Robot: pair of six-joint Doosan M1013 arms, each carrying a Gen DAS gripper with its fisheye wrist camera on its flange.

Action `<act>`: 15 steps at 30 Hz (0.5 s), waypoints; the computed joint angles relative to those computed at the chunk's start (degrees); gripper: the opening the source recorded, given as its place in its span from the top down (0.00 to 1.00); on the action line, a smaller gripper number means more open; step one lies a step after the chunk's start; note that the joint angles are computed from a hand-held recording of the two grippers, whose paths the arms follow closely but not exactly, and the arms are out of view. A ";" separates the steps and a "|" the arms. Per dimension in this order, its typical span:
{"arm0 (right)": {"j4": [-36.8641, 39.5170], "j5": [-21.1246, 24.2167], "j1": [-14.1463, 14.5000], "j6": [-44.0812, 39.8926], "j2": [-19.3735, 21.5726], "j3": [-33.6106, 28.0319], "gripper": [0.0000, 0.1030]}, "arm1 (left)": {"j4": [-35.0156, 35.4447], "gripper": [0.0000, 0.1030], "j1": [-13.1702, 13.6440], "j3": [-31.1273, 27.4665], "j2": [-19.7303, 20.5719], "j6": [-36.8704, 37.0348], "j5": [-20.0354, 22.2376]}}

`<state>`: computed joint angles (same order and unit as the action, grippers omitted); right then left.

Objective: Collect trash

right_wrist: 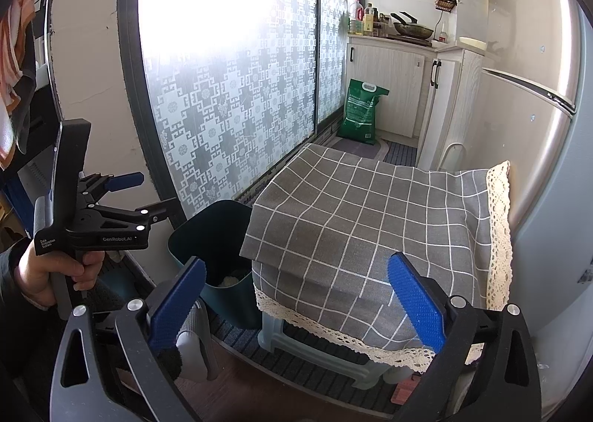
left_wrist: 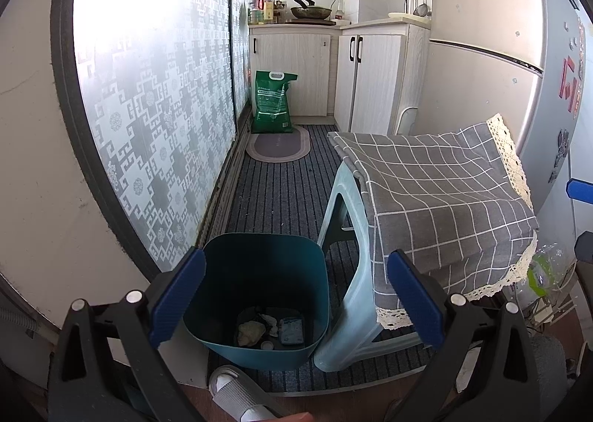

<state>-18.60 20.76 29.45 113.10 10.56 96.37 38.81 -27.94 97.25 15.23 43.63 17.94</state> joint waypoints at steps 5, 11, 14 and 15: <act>0.00 0.00 -0.01 0.02 -0.04 0.05 0.03 | 0.16 0.03 -0.06 0.06 -0.04 -0.16 0.08; -0.46 0.08 -0.04 0.39 0.00 0.10 0.03 | 0.17 0.03 -0.04 0.08 -0.03 -0.17 0.03; -0.42 0.14 -0.03 0.35 0.02 0.06 0.03 | 0.09 0.03 -0.01 0.08 -0.04 -0.04 0.01; -0.38 0.14 -0.02 0.33 0.02 0.05 0.03 | 0.12 0.03 -0.03 0.07 -0.03 -0.10 0.03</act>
<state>-18.98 20.90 29.43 113.43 10.58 96.43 38.93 -27.97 97.31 15.21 43.53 17.96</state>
